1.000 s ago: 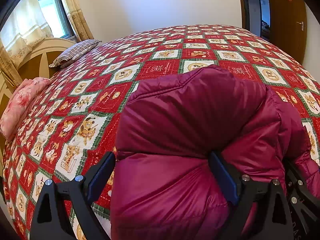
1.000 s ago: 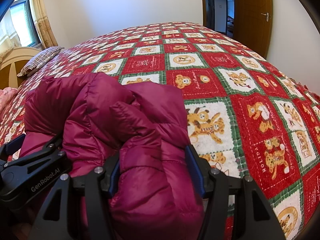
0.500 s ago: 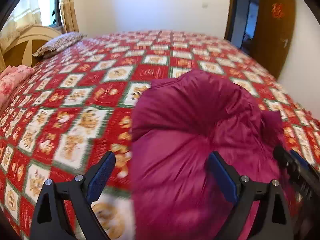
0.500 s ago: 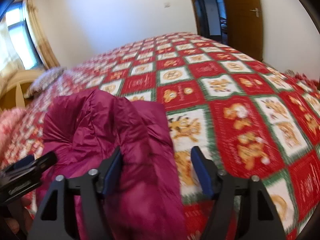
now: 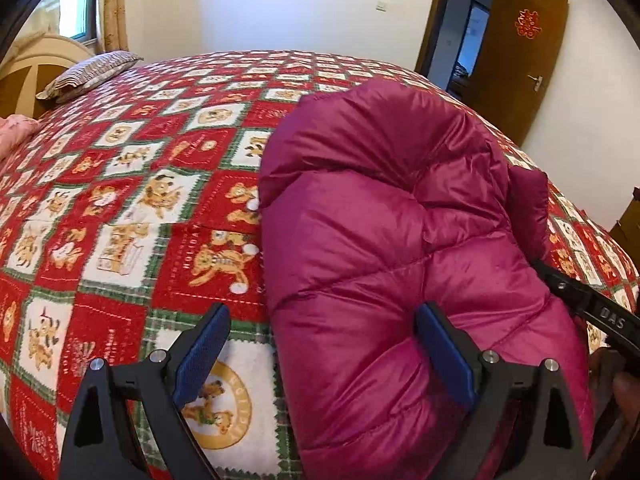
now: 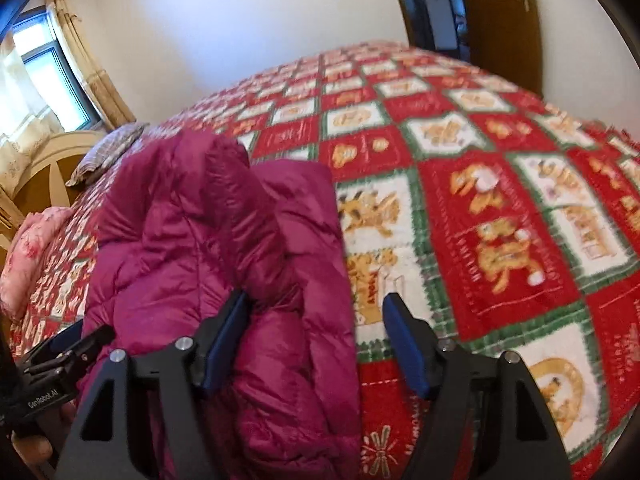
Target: Fold large clothes
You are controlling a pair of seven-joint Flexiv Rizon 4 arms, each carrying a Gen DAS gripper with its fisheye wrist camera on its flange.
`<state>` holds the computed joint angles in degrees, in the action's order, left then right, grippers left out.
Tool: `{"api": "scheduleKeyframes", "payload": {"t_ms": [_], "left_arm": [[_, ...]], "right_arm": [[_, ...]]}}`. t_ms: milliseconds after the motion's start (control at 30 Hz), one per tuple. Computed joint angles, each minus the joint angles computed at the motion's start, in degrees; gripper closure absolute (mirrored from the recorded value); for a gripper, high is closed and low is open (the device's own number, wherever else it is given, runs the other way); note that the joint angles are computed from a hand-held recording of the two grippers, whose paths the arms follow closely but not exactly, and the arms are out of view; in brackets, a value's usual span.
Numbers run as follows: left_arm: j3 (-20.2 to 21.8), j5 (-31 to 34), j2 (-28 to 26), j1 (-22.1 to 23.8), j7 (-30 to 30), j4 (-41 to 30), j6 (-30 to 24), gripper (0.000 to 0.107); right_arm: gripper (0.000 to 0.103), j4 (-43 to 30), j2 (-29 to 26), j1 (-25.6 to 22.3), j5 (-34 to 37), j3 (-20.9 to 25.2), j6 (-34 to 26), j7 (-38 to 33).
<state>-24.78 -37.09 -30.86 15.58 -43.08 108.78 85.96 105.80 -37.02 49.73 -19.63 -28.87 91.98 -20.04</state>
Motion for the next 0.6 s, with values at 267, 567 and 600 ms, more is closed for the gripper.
{"api": "scheduleKeyframes", "payload": {"t_ms": [267,567,600], "left_arm": [[-0.5,3.7,-1.3,-0.7,1.3,-0.3,2.7,0.012],[0.2,8.2,-2.4,-1.3,-1.8,-1.8,2.1,0.015],[-2.1,8.4,-2.6,0.2,-0.4,-1.3,2.3,0.021]], "right_arm": [[0.03,-2.2,-1.6,-1.8,0.2,2.5,-0.3,-1.3],[0.058,-4.3,-2.4,-4.3,0.7,6.8,0.8,-5.5],[0.063,-4.9,-2.5,-5.4,0.5,8.2,0.6,-6.2]]}}
